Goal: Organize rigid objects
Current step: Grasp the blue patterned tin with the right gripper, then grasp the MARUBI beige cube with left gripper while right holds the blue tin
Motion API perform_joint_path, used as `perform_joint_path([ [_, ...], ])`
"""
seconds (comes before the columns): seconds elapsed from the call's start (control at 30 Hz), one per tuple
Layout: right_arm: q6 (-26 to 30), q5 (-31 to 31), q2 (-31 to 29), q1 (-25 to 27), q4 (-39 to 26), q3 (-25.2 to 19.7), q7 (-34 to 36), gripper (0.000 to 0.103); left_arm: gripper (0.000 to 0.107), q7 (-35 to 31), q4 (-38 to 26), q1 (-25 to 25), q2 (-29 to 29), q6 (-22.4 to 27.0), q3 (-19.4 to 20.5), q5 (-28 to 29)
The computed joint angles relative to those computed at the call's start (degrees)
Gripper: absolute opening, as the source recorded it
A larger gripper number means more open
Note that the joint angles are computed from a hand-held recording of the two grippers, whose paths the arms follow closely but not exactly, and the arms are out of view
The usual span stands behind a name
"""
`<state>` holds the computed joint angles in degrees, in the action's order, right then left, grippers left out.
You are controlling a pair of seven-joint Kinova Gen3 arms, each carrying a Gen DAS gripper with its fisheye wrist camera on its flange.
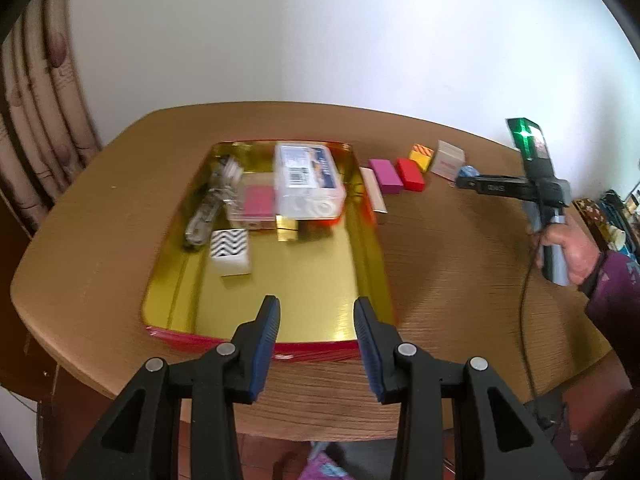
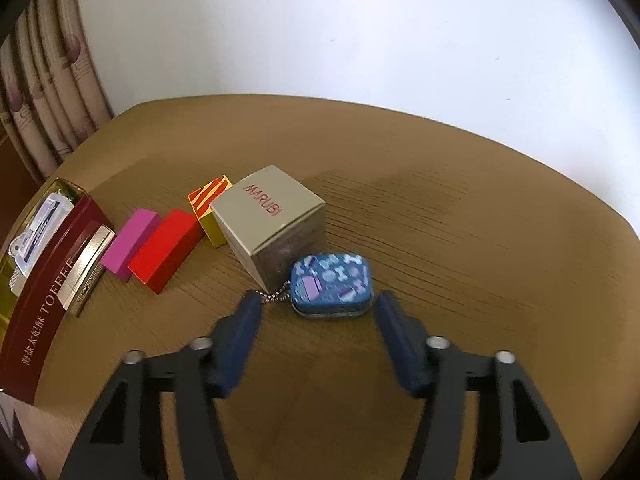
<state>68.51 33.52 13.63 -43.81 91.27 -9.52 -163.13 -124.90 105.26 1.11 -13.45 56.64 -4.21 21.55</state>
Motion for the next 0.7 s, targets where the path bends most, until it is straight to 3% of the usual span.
perform_joint_path([
  [0.07,0.1,-0.5,0.2,0.5,-0.4,0.1,1.4,0.041,0.039,1.5,-0.3,0.4,0.2,-0.6,1.7,-1.2],
  [0.2,1.9,-0.5,-0.3,-0.5,-0.4,-0.3,1.2,0.040,0.039,3.6,-2.2,1.7,1.3,0.5,3.3,-2.0],
  [0.43,10.9,0.2,-5.7,-5.1,4.5,-5.2,-10.0,0.040,0.039,5.5,-10.3,5.2,5.9,2.6,6.0,1.0],
  [0.57,16.2,-0.5,-9.7,-8.4,8.2,-8.0,-19.3,0.040,0.044,3.8,-19.3,7.6,13.7,7.3,7.7,4.4],
  [0.7,16.6,-0.1,-12.6,-7.4,10.6,-11.0,-26.6,0.040,0.045,6.0,-29.9,8.1,23.7,10.4,13.2,4.0],
])
